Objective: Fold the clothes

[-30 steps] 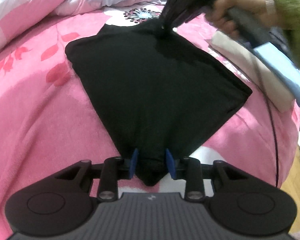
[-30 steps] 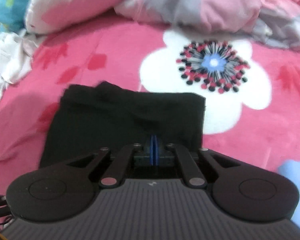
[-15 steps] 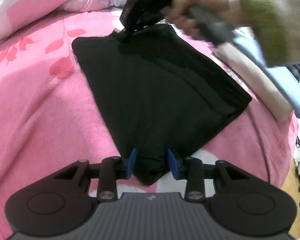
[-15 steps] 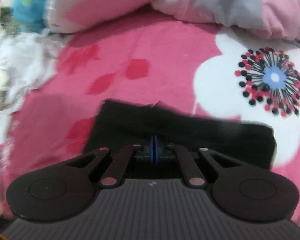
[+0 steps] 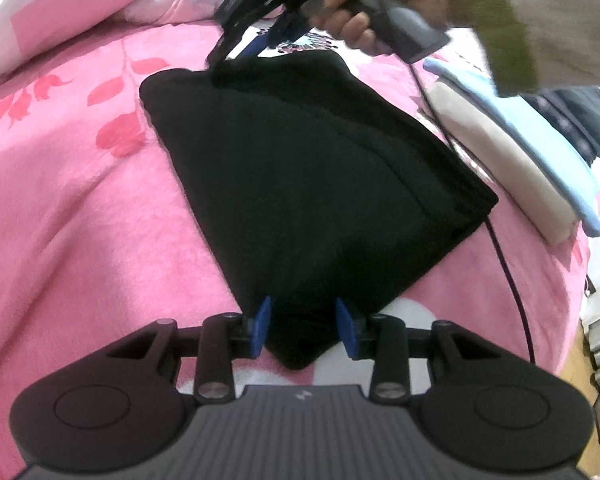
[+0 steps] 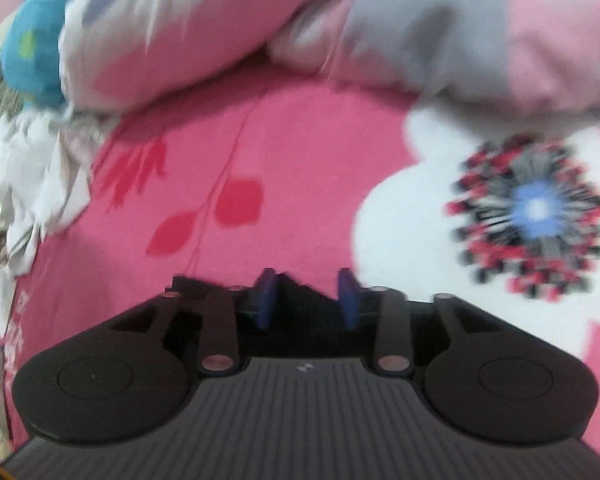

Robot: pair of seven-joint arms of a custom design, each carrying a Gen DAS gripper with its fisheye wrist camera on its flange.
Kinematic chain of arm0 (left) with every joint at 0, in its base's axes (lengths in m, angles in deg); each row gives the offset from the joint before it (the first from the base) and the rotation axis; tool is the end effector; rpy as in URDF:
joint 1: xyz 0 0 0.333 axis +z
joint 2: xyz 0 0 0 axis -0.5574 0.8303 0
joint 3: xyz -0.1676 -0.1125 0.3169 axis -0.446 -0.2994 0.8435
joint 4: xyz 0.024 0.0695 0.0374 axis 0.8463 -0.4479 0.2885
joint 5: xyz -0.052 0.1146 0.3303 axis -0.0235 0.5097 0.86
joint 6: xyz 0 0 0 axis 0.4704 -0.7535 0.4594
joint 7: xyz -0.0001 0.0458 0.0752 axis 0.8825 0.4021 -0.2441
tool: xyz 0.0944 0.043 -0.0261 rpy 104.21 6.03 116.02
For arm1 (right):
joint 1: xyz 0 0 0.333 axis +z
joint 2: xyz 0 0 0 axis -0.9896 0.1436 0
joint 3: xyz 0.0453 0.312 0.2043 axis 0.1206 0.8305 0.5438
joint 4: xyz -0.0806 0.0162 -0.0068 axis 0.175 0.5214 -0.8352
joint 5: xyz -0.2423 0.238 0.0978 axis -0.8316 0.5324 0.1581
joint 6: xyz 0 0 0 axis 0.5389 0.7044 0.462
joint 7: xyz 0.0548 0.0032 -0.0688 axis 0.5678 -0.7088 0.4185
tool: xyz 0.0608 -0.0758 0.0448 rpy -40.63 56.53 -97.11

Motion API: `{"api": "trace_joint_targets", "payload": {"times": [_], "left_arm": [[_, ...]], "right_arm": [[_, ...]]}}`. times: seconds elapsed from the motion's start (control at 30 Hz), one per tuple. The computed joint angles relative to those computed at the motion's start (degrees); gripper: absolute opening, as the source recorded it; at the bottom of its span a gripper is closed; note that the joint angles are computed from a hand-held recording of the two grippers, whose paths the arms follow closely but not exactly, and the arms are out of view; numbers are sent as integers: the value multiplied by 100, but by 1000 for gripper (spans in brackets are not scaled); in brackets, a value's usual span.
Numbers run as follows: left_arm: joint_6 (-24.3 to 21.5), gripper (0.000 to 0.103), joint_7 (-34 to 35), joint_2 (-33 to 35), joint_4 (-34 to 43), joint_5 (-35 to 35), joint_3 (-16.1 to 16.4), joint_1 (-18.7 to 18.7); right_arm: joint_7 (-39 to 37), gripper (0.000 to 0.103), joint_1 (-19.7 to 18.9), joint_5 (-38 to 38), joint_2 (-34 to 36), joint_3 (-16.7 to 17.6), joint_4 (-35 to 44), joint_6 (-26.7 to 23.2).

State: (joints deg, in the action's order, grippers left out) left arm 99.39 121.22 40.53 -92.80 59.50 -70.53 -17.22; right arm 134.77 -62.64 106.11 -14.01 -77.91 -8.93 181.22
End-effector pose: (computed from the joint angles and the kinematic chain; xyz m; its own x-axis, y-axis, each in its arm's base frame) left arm 0.4237 -0.2130 0.3865 -0.2882 -0.9341 0.2107 -0.8386 0.1401 -0.5264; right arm 0.7230 0.3102 0.4154 0.3683 -0.8731 -0.3195 -0.8767 -0.2117 -0.4320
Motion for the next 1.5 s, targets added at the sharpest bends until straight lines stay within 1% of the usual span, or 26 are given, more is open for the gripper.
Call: {"api": "trace_joint_targets", "payload": {"times": [0.03,0.07,0.1,0.17,0.2,0.23,0.33,0.43,0.47,0.53,0.6,0.63,0.67,0.7,0.77,0.8,0.83,0.87,0.97,1.03,1.1,1.17,1.2,1.27,1.37,1.5], "left_arm": [[28,37,-9,-12,-16,-12,39,-39],[59,38,-29,-26,-31,-19,129,-128],[93,37,-51,-43,-47,-21,261,-257],[147,38,-114,-71,-70,20,499,-483],[154,38,-164,-73,-69,82,517,-489],[148,38,-235,-67,-61,185,407,-359],[117,38,-451,-20,-33,487,-104,214],[140,38,-549,-22,-40,624,-177,318],[158,38,-579,-26,-45,659,-138,291],[191,38,-662,-21,-45,758,-86,273],[216,38,-755,-21,-42,865,-35,252],[228,38,-800,-22,-40,918,-5,236],[239,38,-842,-22,-36,970,27,217],[251,38,-884,-21,-32,1021,59,198],[296,38,-948,-26,-34,1092,203,81],[326,38,-964,-35,-39,1104,335,-43],[366,38,-974,-48,-53,1105,490,-189],[407,38,-986,-59,-65,1102,643,-335],[516,38,-999,-88,-101,1086,1085,-759],[576,38,-1023,-106,-121,1111,1328,-990],[593,38,-1292,-88,-79,1445,1243,-835],[642,38,-1615,-65,-44,1798,1134,-638],[675,38,-1731,-53,-31,1923,1147,-617],[723,38,-1954,-30,3,2159,1193,-601],[763,38,-2239,6,60,2438,1271,-612],[713,37,-2590,17,132,2725,1270,-576]], "right_arm": [[-209,15,86,238,51,-131,127,-182],[-388,6,79,382,26,-102,53,-98],[-294,6,-64,269,-47,127,-177,282],[-191,5,-80,389,-158,144,-460,816],[-29,5,-61,444,-163,83,-538,967],[174,5,-40,483,-151,12,-594,1083],[367,6,-231,889,-210,244,-929,1579],[440,10,-136,914,-386,227,-1274,2290],[246,10,-228,916,-424,391,-1314,2432],[-242,11,-390,795,-441,681,-1186,2189],[-841,11,-437,556,-354,850,-811,1471],[-1186,15,-426,441,-280,907,-563,1034],[-1455,23,-356,321,-195,895,-332,685],[-1698,27,-265,197,-97,862,-84,351],[-1929,29,-35,8,133,684,391,-157],[-1992,29,91,-97,289,569,686,-444],[-2050,12,209,-211,462,468,1014,-745],[-2145,3,291,-301,599,377,1251,-893],[-1858,0,459,-239,842,168,1499,-605],[-1178,0,680,-291,882,-199,1354,198],[-250,1,687,-121,800,-388,1094,947],[333,3,637,7,437,-470,463,1657],[484,3,601,19,179,-504,70,1963],[579,3,539,-118,-404,-575,-710,2269],[500,3,334,-335,-1251,-523,-1702,2147],[-150,3,-63,-388,-1788,-120,-2351,1217]]}}
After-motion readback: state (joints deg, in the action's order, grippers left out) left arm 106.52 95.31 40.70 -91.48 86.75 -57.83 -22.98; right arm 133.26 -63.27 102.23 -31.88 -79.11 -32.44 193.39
